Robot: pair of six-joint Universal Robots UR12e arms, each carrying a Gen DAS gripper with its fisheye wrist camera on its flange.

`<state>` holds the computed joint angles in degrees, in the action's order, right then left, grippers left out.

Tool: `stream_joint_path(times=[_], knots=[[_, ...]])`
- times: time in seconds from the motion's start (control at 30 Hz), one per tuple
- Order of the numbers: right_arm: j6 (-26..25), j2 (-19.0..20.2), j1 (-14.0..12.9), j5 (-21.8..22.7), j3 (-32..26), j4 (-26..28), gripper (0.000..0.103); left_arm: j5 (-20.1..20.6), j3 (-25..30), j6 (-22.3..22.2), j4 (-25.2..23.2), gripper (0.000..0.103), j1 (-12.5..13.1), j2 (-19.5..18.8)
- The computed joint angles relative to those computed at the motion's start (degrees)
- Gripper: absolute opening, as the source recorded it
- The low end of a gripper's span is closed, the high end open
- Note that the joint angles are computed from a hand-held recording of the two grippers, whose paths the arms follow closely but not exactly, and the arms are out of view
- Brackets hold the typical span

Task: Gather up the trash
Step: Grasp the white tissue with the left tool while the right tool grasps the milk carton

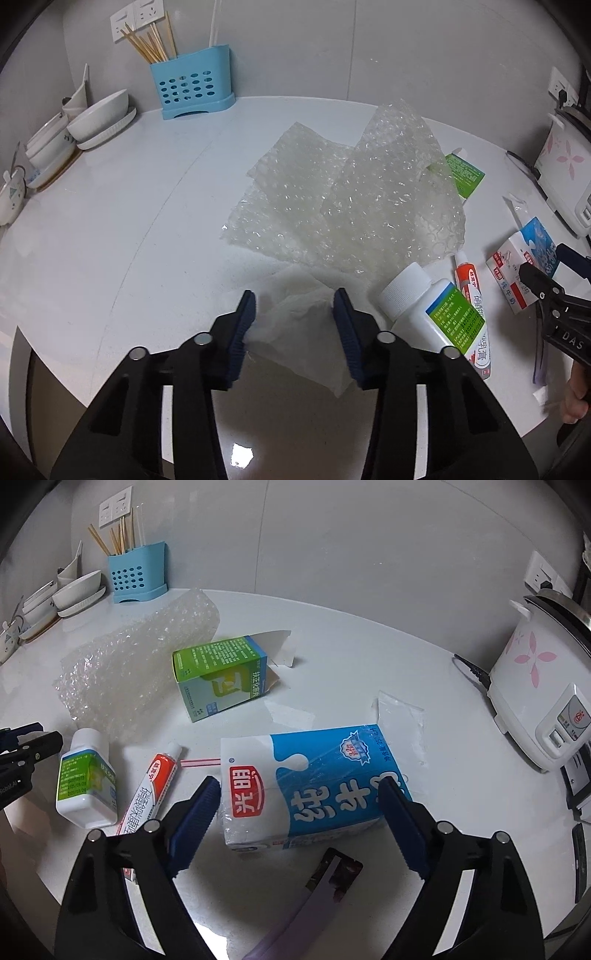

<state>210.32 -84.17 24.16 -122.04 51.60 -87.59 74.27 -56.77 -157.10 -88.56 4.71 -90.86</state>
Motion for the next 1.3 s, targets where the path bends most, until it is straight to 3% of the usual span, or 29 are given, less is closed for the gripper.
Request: stream_joint_path(times=[0.1,0.2,0.23,0.3,0.37,0.47,0.6,0.67,0.8,0.97,1.17,1.3], knots=[[-0.6,0.5,0.4,-0.1,-0.8,0.5,0.067,-0.1,-0.3,0.3,0.0,0.021,0.1,0.4],[-1.9,1.0,0.7,0.0,-1.7,1.0,0.065,-0.7,-0.7,0.7,0.0,0.018,0.5,0.8],[-2.0,1.0,0.9,-1.0,-2.0,1.0,0.068,-0.8,-0.9,0.8,0.2,0.019,0.6,1.0],[-1.5,0.9,0.9,-2.5,-2.3,0.3,0.089,-1.0,-1.1,1.1,0.4,0.019,0.9,1.2],[0.8,0.8,0.1,-2.0,-3.4,1.2,0.093,-1.1,-1.0,1.3,0.4,0.019,1.0,1.3],[3.7,1.7,-1.8,1.6,-6.6,5.5,0.095,-1.2,-0.8,1.2,0.2,0.02,1.0,1.1],[9.5,4.5,-4.4,7.4,-13.6,15.2,0.095,-1.0,-0.6,1.0,0.6,0.02,0.9,1.0],[14.3,6.9,-5.7,10.8,-18.7,22.6,0.095,-0.9,-0.5,0.9,0.7,0.02,0.8,0.9],[19.5,9.1,-7.4,16.2,-23.0,28.4,0.095,-0.8,-1.0,1.1,1.5,0.02,1.0,1.2],[26.5,6.6,-9.4,22.4,-18.6,25.1,0.095,-1.8,-1.2,1.6,1.5,0.02,1.7,1.5],[35.1,5.1,-10.1,24.3,-15.6,23.3,0.095,-2.5,-1.6,2.3,1.8,0.02,2.5,1.9],[38.0,6.3,-10.0,24.3,-17.3,24.2,0.095,-2.9,-1.7,2.5,2.0,0.02,2.8,2.0]])
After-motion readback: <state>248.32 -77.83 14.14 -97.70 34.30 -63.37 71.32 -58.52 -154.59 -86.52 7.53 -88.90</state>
